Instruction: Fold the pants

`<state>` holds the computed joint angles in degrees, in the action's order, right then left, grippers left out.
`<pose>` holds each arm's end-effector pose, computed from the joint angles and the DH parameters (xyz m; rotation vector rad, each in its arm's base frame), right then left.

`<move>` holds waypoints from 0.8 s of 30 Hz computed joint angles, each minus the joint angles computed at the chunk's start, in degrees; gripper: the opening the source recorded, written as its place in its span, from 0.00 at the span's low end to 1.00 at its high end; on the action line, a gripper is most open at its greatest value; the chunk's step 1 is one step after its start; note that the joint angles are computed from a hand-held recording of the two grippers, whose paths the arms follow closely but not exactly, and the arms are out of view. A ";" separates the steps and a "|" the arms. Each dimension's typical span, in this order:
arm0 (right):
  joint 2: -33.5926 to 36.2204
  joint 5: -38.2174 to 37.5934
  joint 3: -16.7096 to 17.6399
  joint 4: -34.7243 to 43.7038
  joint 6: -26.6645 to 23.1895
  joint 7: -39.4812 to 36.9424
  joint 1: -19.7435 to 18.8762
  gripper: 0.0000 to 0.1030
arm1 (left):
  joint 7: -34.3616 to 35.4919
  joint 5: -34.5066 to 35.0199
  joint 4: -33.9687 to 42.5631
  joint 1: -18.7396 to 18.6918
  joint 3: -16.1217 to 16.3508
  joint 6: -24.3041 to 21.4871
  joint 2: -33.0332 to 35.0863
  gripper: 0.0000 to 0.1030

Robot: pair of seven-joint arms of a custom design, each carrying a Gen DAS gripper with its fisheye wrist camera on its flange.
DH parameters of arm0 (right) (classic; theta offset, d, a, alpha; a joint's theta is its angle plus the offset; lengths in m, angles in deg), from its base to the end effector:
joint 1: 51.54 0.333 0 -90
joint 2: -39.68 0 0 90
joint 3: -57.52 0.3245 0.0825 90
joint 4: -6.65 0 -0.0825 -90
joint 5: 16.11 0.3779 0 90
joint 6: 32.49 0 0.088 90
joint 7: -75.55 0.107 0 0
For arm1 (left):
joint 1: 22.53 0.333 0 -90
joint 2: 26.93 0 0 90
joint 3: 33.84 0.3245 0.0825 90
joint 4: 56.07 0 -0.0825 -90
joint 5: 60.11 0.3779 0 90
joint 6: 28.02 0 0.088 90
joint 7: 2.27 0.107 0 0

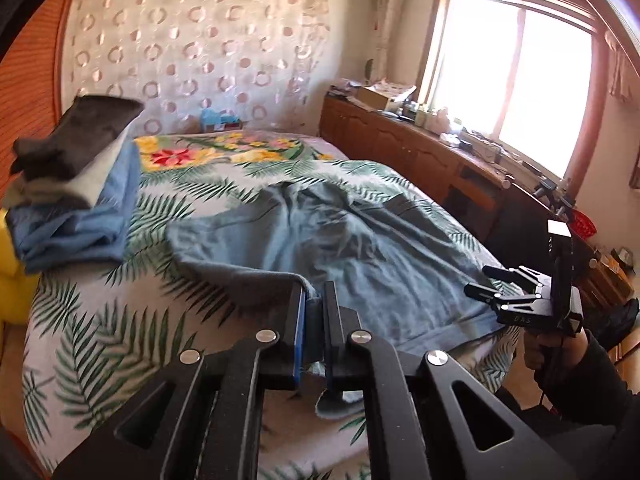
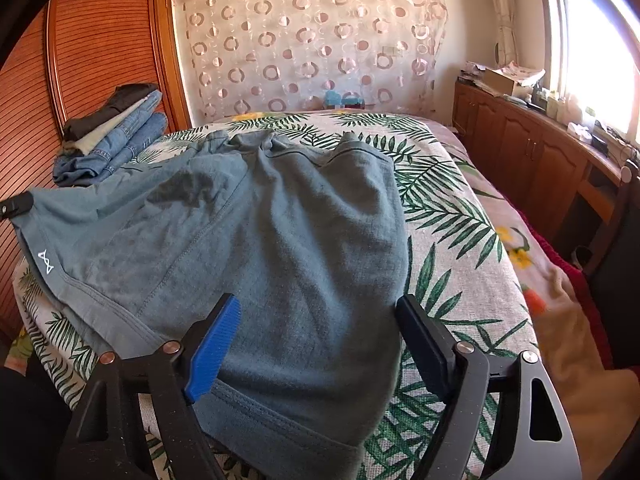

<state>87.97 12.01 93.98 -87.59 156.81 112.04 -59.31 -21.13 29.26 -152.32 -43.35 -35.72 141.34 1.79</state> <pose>0.7008 0.2024 0.2815 -1.9352 1.1364 -0.5134 0.6078 -0.3231 0.3612 -1.7441 1.6540 -1.0547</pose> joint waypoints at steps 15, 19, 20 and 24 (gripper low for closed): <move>1.60 -4.38 5.80 -1.29 1.56 0.47 -5.03 0.68 | 40.82 -30.26 20.48 2.38 -7.22 0.61 14.34 0.08; 2.37 -5.61 6.60 -1.11 1.57 1.11 -5.74 0.68 | 49.34 -36.86 25.27 2.74 -9.59 -1.42 18.02 0.08; 2.62 -5.84 6.76 -0.99 1.55 1.25 -5.87 0.68 | 51.25 -38.38 26.95 2.44 -9.93 -2.74 19.12 0.08; 3.41 -6.41 7.17 -0.47 1.13 1.73 -6.20 0.68 | 52.07 -40.54 28.70 -1.06 -6.14 -6.06 19.82 0.08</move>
<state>91.38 5.60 101.15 -88.05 157.94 113.76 -65.51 30.93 -11.29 -123.62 -44.40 -41.86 135.28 21.62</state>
